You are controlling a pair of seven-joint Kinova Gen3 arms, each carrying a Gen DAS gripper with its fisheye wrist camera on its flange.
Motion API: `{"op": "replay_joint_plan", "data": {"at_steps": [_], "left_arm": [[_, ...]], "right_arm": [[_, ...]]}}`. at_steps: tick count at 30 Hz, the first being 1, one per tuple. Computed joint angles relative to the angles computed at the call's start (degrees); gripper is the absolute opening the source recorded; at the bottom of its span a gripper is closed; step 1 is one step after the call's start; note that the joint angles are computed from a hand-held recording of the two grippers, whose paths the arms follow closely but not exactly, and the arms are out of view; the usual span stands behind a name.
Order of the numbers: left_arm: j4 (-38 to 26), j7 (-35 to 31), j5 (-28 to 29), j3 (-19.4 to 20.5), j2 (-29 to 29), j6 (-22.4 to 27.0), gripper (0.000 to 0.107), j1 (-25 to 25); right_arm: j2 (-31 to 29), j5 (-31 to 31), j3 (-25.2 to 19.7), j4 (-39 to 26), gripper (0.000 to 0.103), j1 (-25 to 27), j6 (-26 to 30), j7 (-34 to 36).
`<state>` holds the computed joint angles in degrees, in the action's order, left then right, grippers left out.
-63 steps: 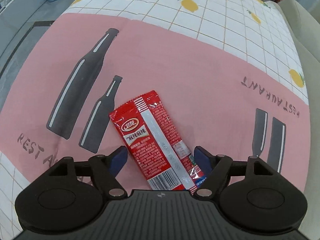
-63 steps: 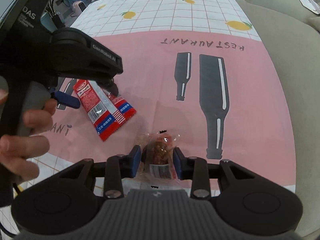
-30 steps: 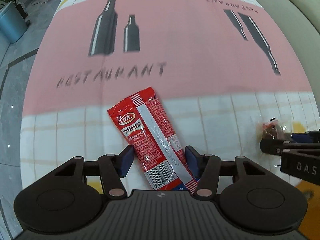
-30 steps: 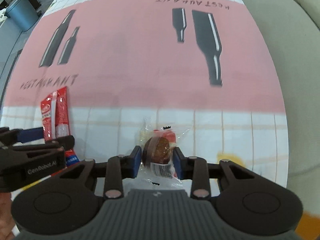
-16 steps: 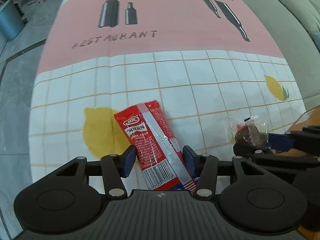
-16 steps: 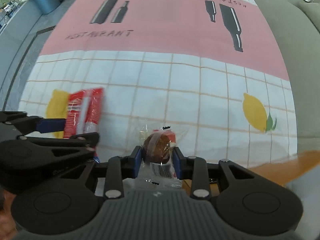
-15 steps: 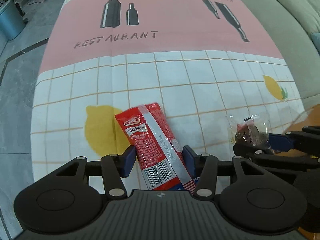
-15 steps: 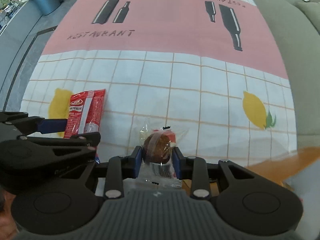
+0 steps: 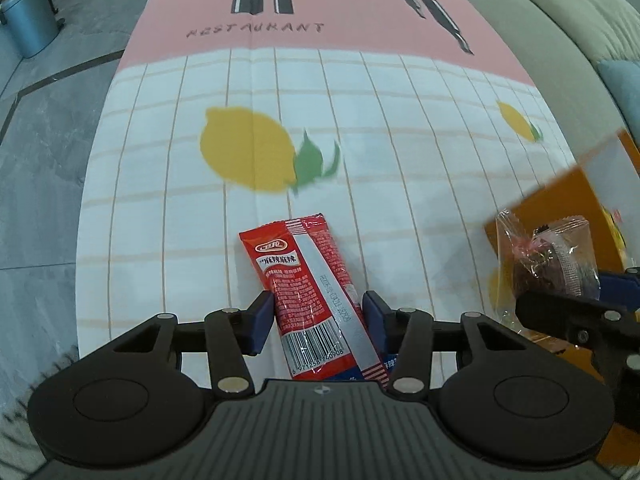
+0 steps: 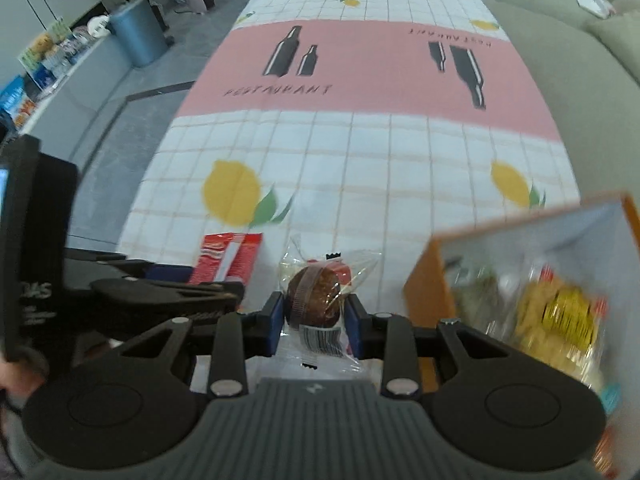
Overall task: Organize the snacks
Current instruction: 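Carry the red packet with the left gripper while the right carries the cake toward the box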
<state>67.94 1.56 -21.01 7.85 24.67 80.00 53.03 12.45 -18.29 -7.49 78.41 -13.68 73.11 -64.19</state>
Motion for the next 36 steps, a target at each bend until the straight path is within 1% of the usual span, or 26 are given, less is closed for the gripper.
{"op": "replay_joint_plan", "data": {"at_steps": [2,4,6,7,8,9,10,12,13,15,16,17,18,19,20,21,22,23,24,25,30,33,36], "left_arm": [[-0.2,1.8,-1.3,0.2,0.3,1.1,0.055,2.4],[0.1,3.3,-0.9,0.5,0.4,1.0,0.054,3.4],[2.0,5.1,1.7,1.1,-0.3,-1.2,0.053,2.9],[3.5,5.7,3.1,1.0,-0.9,-3.1,0.053,2.6],[4.4,6.6,3.9,2.1,-1.1,-4.2,0.053,1.7],[4.8,7.4,3.8,2.3,-0.7,-4.3,0.060,1.9],[4.3,7.2,2.7,1.5,-0.3,-3.5,0.062,3.2],[2.2,5.8,2.0,1.7,1.1,-0.9,0.065,3.5],[1.5,5.9,2.1,1.5,1.5,-0.2,0.070,3.7],[0.4,7.0,1.8,0.9,2.4,1.3,0.079,4.5],[-0.4,6.5,1.4,0.6,3.0,2.0,0.086,5.0],[-0.5,5.5,1.2,1.0,3.4,1.8,0.090,4.9],[-0.9,3.9,1.2,1.1,4.1,1.6,0.099,4.6],[-1.7,2.8,0.9,1.4,4.9,2.1,0.100,4.7],[-3.3,2.1,0.3,0.7,6.1,3.7,0.099,5.6],[-4.9,1.7,-0.5,-0.5,7.3,5.3,0.095,7.1],[-5.6,1.8,-1.8,-0.7,7.8,5.9,0.083,8.0],[-6.4,1.0,-2.3,-0.6,8.1,6.4,0.073,8.3],[-6.8,0.1,-2.5,-0.8,8.0,6.3,0.056,8.5],[-6.8,-0.6,-2.3,-0.3,7.8,5.7,0.055,8.2],[-10.0,-2.8,-1.9,-1.7,9.5,8.4,0.048,9.3],[-9.6,-2.4,-1.9,-2.2,8.9,7.8,0.048,9.6],[-9.9,-1.4,-3.4,-2.7,8.0,8.1,0.047,10.9]], "right_arm": [[-2.1,-1.2,0.4,3.4,0.031,1.2,-0.7,0.6],[-4.2,-2.2,0.8,6.7,0.031,2.0,-1.6,0.7],[-6.0,-3.3,1.4,10.1,0.031,2.8,-2.9,1.1],[-7.0,-4.3,1.8,12.1,0.031,3.3,-3.8,1.6],[-7.8,-5.5,2.1,13.7,0.031,3.9,-4.3,2.1],[-8.4,-6.9,2.6,15.1,0.031,4.5,-4.4,2.6],[-8.8,-8.9,3.1,16.8,0.031,5.3,-4.6,3.4],[-9.1,-12.0,3.9,19.2,0.031,6.5,-4.7,5.0],[-9.2,-13.4,4.3,20.5,0.031,7.0,-4.8,5.8],[-9.5,-14.9,4.7,22.4,0.031,7.7,-4.6,7.4],[-9.5,-15.2,4.8,23.0,0.031,8.0,-4.4,8.1],[-9.6,-15.3,4.9,23.6,0.031,8.2,-4.4,8.8],[-9.7,-15.5,5.1,24.2,0.031,8.4,-4.5,9.5],[-9.8,-15.7,5.3,24.6,0.031,8.7,-4.6,10.4],[-9.9,-15.6,5.4,25.0,0.031,8.9,-4.9,10.8],[-9.8,-15.5,5.7,25.2,0.031,9.2,-4.9,11.5],[-9.6,-15.6,5.9,25.2,0.031,9.6,-4.8,12.1],[-9.2,-16.0,6.2,25.2,0.031,10.0,-4.3,12.6],[-8.9,-16.4,6.6,25.1,0.031,10.7,-3.8,13.3],[-8.7,-16.8,6.8,25.0,0.031,11.2,-3.5,14.0],[-8.8,-17.7,7.4,25.1,0.031,13.2,-3.9,17.3],[-7.8,-19.3,7.9,24.2,0.031,14.7,-2.3,17.7],[-7.3,-21.5,8.2,23.4,0.031,16.2,-0.2,18.9]]}}
